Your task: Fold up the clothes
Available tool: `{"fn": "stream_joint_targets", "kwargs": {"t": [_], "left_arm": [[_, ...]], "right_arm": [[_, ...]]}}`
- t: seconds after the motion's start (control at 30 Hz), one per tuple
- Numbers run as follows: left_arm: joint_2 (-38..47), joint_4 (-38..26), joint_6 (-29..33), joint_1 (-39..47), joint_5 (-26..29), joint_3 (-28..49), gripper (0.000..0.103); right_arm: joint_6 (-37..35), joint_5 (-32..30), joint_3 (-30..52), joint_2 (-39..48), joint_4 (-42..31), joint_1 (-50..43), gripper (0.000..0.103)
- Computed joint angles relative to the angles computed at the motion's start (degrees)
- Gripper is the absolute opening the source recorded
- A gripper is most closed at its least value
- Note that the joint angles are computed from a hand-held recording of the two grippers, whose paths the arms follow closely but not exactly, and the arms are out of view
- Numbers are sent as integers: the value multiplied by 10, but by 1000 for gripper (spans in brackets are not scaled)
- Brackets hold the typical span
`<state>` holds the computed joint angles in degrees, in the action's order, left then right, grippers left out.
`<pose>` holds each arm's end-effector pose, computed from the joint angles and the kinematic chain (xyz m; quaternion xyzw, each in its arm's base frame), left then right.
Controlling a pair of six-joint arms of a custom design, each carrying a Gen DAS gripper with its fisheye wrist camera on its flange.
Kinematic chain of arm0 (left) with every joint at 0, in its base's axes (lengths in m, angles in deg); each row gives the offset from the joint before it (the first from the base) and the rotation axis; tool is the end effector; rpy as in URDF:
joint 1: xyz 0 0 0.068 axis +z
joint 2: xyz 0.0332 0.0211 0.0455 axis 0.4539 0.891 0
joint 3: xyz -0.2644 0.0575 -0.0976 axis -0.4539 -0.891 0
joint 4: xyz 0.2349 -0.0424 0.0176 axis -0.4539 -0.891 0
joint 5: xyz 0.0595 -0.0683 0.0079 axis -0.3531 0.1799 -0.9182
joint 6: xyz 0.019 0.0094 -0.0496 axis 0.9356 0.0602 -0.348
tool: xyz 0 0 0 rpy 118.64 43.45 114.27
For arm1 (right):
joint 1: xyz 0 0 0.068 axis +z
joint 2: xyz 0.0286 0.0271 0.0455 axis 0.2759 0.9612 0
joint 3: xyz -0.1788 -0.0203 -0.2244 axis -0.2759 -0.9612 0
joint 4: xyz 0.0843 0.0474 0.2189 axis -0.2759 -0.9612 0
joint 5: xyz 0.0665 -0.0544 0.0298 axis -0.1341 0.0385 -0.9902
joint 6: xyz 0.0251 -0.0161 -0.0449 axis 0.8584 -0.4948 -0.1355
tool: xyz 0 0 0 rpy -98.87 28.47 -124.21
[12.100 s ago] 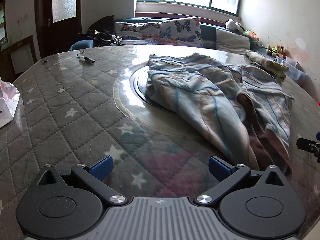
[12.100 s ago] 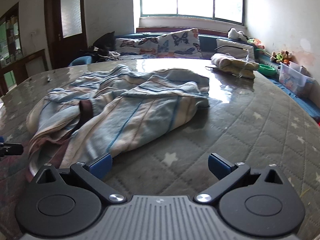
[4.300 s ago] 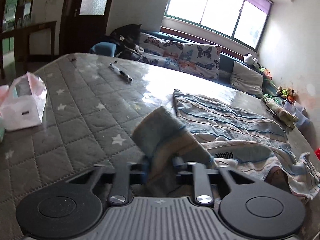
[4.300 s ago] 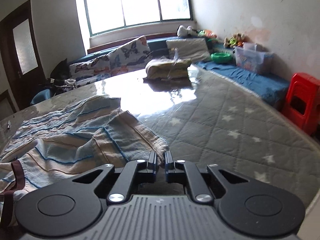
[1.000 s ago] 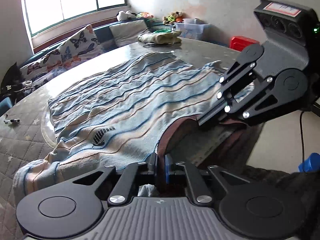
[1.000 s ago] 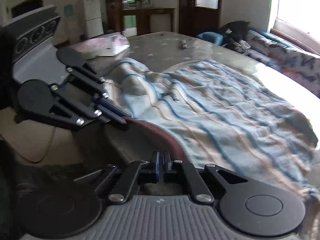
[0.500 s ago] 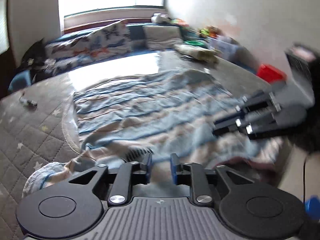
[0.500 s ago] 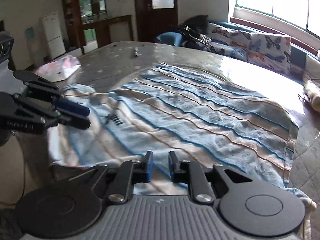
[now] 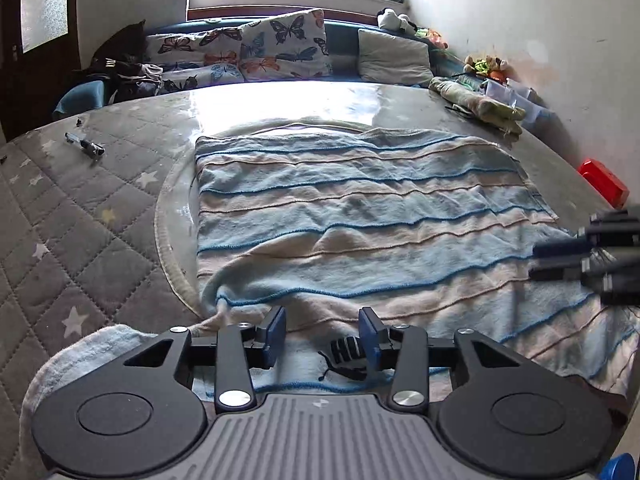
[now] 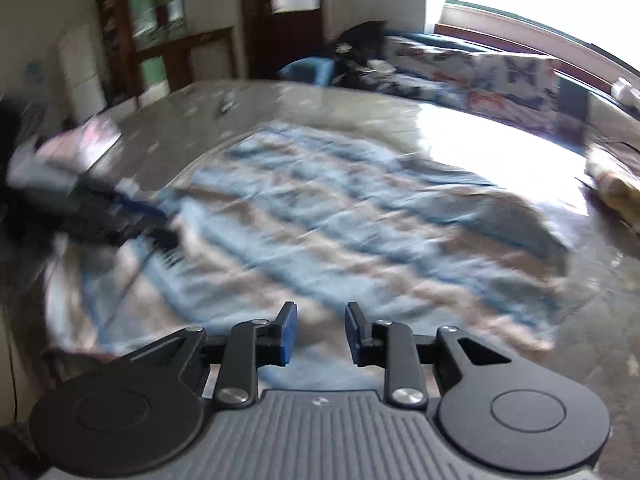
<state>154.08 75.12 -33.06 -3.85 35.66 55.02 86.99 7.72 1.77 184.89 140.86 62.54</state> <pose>0.2281 -0.1413 0.0069 0.2540 0.8945 -0.1577 0.3325 0.1427 0.1314 0.0257 -0.0887 0.9219 0.0612 0.3722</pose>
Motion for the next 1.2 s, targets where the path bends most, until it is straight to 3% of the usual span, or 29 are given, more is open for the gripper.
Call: {"fn": "stream_joint_targets", "kwargs": {"t": [0.13,0.17,0.3,0.47,0.57,0.8,0.83,0.87,0.97,1.07,1.13,1.2], "left_arm": [[0,-1,-1,2,3,1,50],[0,-1,-2,2,3,2,51],[-1,-1,-3,3,6,3,57],[2,1,-5,1,6,5,64],[5,3,-9,-4,3,6,68],[6,0,-10,-8,-3,10,69],[5,-2,-10,-8,-2,10,69],[5,-2,-10,-8,-2,11,69],[7,1,-11,-9,-4,10,70],[9,8,-14,-12,-7,8,71],[11,13,-15,-14,-9,7,71],[13,16,-15,-15,-11,6,72]], "right_arm": [[-30,-14,-28,-17,39,-113,32],[-39,-25,-31,-13,56,-144,38],[-86,-76,-31,8,100,-276,40],[-127,-150,7,-5,72,-407,47],[-167,-192,62,-10,16,-460,49],[-199,-223,165,37,-66,-467,51],[-201,-221,167,38,-68,-460,51],[-204,-211,162,43,-54,-451,44],[-215,-172,147,41,-37,-415,18],[-234,-102,123,43,-1,-357,11],[-256,-28,108,58,36,-295,11],[-269,0,105,68,45,-240,11]]}}
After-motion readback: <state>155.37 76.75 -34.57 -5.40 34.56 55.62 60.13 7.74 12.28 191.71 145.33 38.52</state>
